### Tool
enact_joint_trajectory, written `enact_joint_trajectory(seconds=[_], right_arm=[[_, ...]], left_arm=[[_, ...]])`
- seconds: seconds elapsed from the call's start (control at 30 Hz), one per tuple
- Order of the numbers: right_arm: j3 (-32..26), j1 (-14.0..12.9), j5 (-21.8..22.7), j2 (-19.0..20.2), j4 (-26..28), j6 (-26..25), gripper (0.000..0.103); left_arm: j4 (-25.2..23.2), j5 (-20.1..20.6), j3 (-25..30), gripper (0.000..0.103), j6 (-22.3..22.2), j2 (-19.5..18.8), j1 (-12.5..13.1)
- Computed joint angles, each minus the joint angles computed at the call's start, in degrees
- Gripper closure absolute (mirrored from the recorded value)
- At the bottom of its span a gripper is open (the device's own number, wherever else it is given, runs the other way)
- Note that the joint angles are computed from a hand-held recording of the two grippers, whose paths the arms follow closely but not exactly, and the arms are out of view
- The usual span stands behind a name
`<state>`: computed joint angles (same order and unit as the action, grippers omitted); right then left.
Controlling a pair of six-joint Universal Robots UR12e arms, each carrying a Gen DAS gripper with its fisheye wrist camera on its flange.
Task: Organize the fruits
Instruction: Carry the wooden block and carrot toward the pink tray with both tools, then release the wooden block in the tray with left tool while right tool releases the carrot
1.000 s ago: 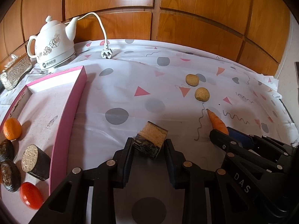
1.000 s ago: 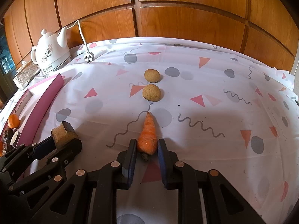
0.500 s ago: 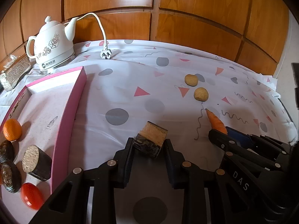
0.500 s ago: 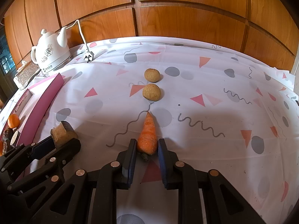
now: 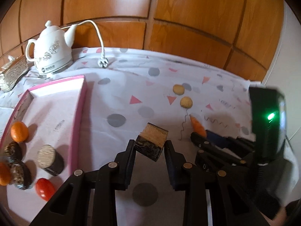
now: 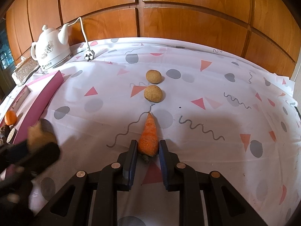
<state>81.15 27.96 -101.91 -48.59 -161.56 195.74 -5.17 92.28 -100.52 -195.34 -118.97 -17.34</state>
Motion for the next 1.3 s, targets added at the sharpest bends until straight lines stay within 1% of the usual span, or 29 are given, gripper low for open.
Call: enact_joint_trajectory(seconds=[0.07,0.17,0.23,0.4,0.43,0.53,0.6,0.67,0.9,1.07,1.17,1.3], right_arm=[[0.0,0.0,-0.1,0.0,0.0,0.0,0.081],[0.0,0.0,0.0,0.0,0.1,-0.1,0.081],[0.0,0.0,0.0,0.0,0.1,-0.1,0.081],[-0.1,0.0,-0.2,0.0,0.3,-0.2,0.081],[-0.1,0.0,-0.2,0.0,0.4,-0.3,0.081],[-0.2,0.1,-0.4,0.0,0.6,-0.4,0.081],[-0.4,0.2,-0.7,0.0,1.0,-0.5,0.081],[-0.5,0.3,-0.7,-0.1,1.3,-0.5,0.081],[-1.6,0.9,2.6,0.0,0.1,-2.5,0.081],[-3.7,1.8,6.8,0.5,-0.8,-5.6,0.081],[-5.0,2.2,10.2,0.8,-1.2,-6.6,0.081],[-7.8,3.0,13.7,1.9,-0.4,-8.5,0.081]], left_arm=[[0.2,-1.1,-0.7,0.072,-1.1,1.1,0.8],[0.9,-1.0,-1.6,0.072,-2.1,2.4,1.8],[1.3,-1.8,-2.4,0.072,-3.5,3.4,3.1],[1.7,-1.3,-3.6,0.072,-6.4,4.7,6.0],[1.6,-1.2,-3.8,0.072,-6.9,4.8,6.8],[-0.1,-0.1,-3.8,0.072,-6.9,4.6,7.9],[-0.8,1.2,-3.8,0.072,-6.8,4.4,8.1],[-1.5,1.7,-3.8,0.072,-6.7,4.1,8.3],[-3.0,3.8,-4.1,0.072,-6.9,3.5,8.3],[-3.1,5.4,-4.2,0.071,-7.7,3.7,7.9],[-2.4,7.8,-4.7,0.071,-7.6,4.1,7.5],[-1.5,8.6,-5.6,0.069,-8.3,4.8,7.5]])
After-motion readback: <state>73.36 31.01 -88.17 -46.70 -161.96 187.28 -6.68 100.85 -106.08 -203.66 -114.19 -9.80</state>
